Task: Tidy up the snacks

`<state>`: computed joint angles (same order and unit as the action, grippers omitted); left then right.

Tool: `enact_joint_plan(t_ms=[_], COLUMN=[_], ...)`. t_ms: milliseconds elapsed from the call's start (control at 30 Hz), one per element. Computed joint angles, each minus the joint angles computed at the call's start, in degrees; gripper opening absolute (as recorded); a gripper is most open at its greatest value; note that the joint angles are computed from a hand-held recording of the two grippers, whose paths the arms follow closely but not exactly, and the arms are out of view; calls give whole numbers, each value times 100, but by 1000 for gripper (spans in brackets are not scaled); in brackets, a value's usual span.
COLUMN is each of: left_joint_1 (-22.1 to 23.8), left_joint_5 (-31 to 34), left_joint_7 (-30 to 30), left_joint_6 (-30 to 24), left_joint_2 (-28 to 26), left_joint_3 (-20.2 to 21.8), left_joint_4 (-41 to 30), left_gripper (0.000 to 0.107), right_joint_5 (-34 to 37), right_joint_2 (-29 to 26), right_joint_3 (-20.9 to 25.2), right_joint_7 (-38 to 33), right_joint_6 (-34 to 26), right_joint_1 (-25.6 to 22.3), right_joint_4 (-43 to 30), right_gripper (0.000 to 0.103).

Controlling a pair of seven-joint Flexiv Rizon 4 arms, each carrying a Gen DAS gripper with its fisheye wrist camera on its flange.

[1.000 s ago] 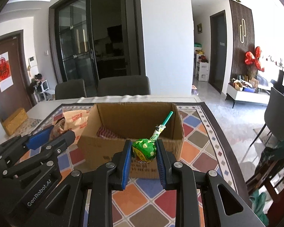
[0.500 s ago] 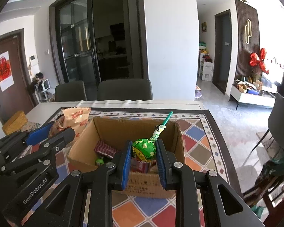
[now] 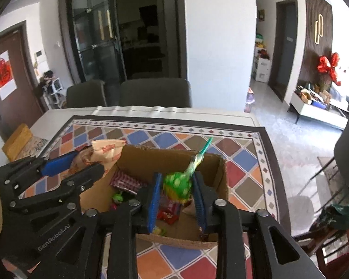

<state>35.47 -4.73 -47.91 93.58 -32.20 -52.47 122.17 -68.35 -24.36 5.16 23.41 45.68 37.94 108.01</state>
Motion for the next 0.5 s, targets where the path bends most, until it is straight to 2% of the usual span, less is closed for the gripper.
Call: enact_joint_plan(t_ms=[33,67,167,233,367,500], left_joint_1=[32,88,85,220,615,1242], left_joint_5=[14,39,112,158,356,740], left_joint_7=[7,5,-81,-155,-408,-692], left_joint_6=[39,81,157,204,434,629], left_joint_2=[-4,-13,70,69,84,61], left_joint_3=[-25,-75,-15,-116,-377,-836], left_joint_4=[21,56,110,185,414,696], left_gripper=[48,49,51,53,57,61], right_joint_5=[17,38,40,83,46,-45], right_joint_2=[21,34,60,64,135,226], right_joint_3=[-1,2,36,61,104,178], right_joint_7=[16,16,36,29,157,358], right_joint_6=[-84,-173,-281,-281,-391,-528], right_joint_1=[18,34,53,43,100,179], right_joint_4=[17,11,36,39,122,228], right_gripper=[50,52,52,52,52,52])
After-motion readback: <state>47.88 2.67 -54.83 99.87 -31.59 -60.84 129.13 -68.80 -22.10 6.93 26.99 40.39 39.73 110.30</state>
